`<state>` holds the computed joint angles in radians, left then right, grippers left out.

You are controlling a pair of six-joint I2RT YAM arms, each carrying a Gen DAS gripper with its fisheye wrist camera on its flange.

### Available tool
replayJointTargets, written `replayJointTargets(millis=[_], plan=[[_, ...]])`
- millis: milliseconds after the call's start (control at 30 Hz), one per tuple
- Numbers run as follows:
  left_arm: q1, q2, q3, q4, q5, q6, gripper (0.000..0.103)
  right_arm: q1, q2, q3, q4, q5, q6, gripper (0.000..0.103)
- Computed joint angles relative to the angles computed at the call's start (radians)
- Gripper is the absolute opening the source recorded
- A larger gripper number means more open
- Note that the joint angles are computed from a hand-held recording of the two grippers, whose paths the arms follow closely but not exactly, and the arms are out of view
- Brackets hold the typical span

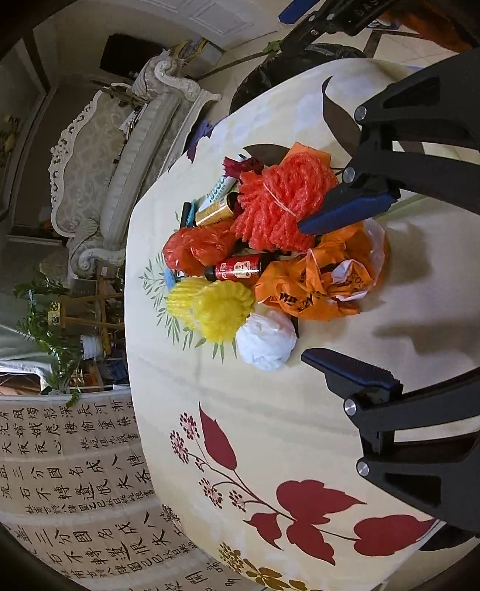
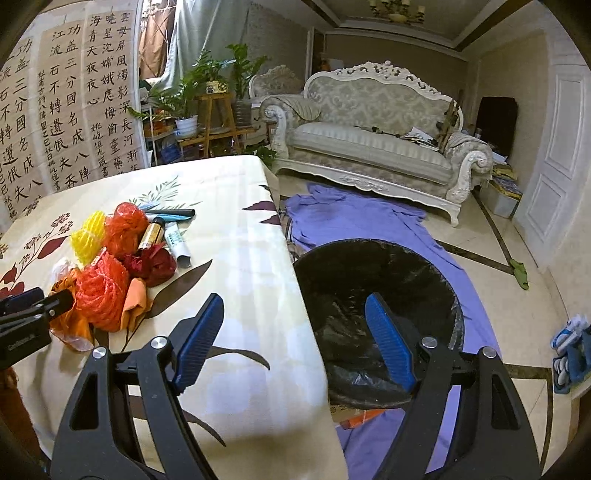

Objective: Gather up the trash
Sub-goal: 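Grasp the orange plastic bag with the left tool, then grasp the red mesh net with the right tool while the left tool holds the orange bag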

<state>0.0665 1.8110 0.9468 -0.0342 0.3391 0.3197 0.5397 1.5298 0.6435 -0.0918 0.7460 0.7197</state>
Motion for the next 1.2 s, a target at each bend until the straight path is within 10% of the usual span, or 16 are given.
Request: replayJointTargets(millis=[333,1200], plan=[[0.004,0.038,0.032,-0.037,0.04,0.032,0.043,-0.003,0.029,0.016,0.011,-0.026,-0.011,0.077],[0.236,0.033,0.08,-0.014,0.087,0.094,0.043,0.159,0.323,0.37,0.058,-0.133,-0.179,0.075]])
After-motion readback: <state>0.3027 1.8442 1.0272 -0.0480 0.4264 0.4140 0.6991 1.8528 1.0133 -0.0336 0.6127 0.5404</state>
